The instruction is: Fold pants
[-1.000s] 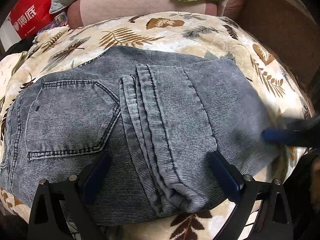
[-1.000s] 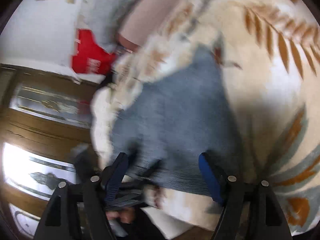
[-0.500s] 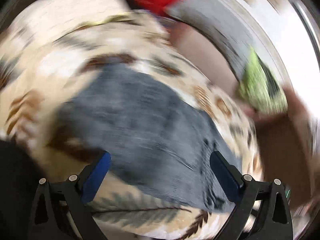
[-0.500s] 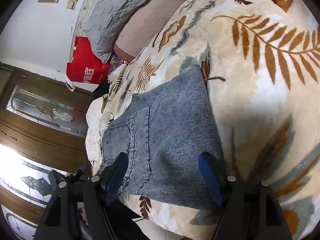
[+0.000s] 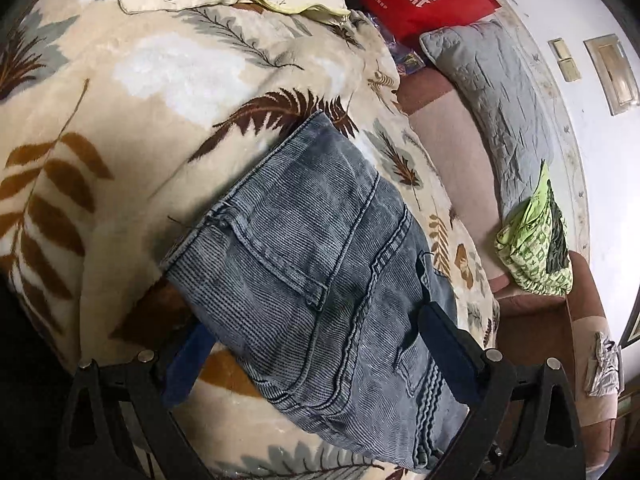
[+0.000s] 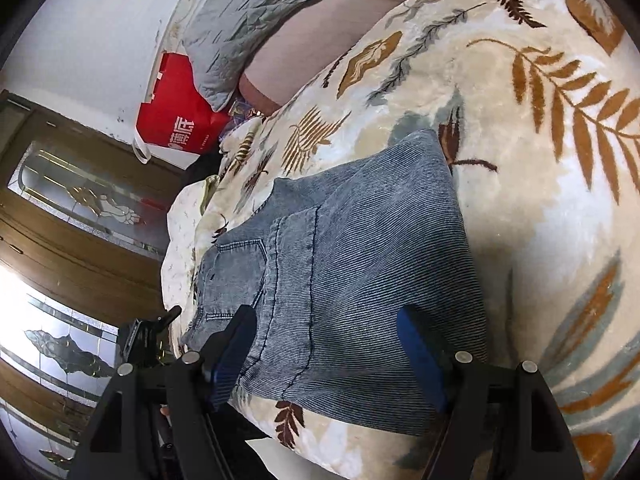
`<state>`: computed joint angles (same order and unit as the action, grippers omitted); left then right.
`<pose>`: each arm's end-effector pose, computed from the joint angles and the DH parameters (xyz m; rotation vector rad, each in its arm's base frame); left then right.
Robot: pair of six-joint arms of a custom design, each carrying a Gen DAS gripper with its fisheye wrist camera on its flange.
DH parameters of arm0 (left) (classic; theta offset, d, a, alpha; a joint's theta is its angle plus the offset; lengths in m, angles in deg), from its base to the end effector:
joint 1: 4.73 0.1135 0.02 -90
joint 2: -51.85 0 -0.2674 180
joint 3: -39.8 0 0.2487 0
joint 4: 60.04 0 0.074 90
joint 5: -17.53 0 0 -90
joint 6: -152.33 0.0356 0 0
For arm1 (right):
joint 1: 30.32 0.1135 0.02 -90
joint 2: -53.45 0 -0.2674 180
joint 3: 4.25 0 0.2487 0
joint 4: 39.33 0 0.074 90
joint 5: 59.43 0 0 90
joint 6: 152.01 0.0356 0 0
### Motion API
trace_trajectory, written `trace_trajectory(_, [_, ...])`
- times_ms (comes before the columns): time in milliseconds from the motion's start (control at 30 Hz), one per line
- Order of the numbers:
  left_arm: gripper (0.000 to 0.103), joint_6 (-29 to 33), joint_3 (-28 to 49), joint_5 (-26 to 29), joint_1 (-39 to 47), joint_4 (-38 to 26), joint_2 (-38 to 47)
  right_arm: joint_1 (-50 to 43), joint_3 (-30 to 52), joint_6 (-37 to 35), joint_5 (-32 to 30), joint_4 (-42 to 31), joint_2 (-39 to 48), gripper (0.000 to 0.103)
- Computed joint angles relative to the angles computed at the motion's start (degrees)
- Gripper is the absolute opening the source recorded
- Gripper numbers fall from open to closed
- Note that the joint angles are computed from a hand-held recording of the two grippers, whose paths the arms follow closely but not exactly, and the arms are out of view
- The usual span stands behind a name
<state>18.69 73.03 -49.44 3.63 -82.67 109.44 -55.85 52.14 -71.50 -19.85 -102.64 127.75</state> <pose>0.1762 0.0118 0.1586 -0.8925 2.2761 -0.7641 0.1914 -0.0610 0.1989 0.2624 2.5181 1.0775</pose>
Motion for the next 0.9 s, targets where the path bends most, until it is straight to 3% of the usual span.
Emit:
trace_trajectory(233, [0.103, 1.97, -1.64, 3.53, 2.21, 2.91, 0.85, -0.14, -0.02, 0.86, -0.39, 1.24, 0.18, 0.076])
trace_trajectory(367, [0.103, 2.45, -0.62, 1.32, 0.28, 2.09, 1.51, -0.42, -0.14, 0.71, 0.01, 0.88, -0.56, 0.076])
trace_trajectory(600, [0.102, 3.71, -0.39, 2.24, 0.78, 2.17, 2.04, 0.09, 0.41, 1.83, 1.68, 0.63, -2.13, 0.076])
trace_trajectory(633, [0.096, 4.02, -0.56, 1.95, 0.73, 2.04, 1.67, 0.46, 0.69, 2.34, 1.84, 0.39, -2.68, 0.076])
trace_trajectory(733, [0.028, 6.48, 1.30, -3.29, 0.21, -1.90, 2.91, 3.65, 2.36, 5.19, 2.92, -0.61, -5.99, 0.076])
trace_trajectory(800, [0.025, 6.20, 0.11, 2.37, 4.57, 0.41, 4.41, 7.83, 3.68, 9.48, 3.18, -0.31, -7.32, 0.076])
trace_trajectory(900, [0.022, 7.59, -0.01, 2.21, 4.52, 0.15, 3.89, 20.22, 6.54, 17.52, 5.42, 2.67, -7.37, 0.076])
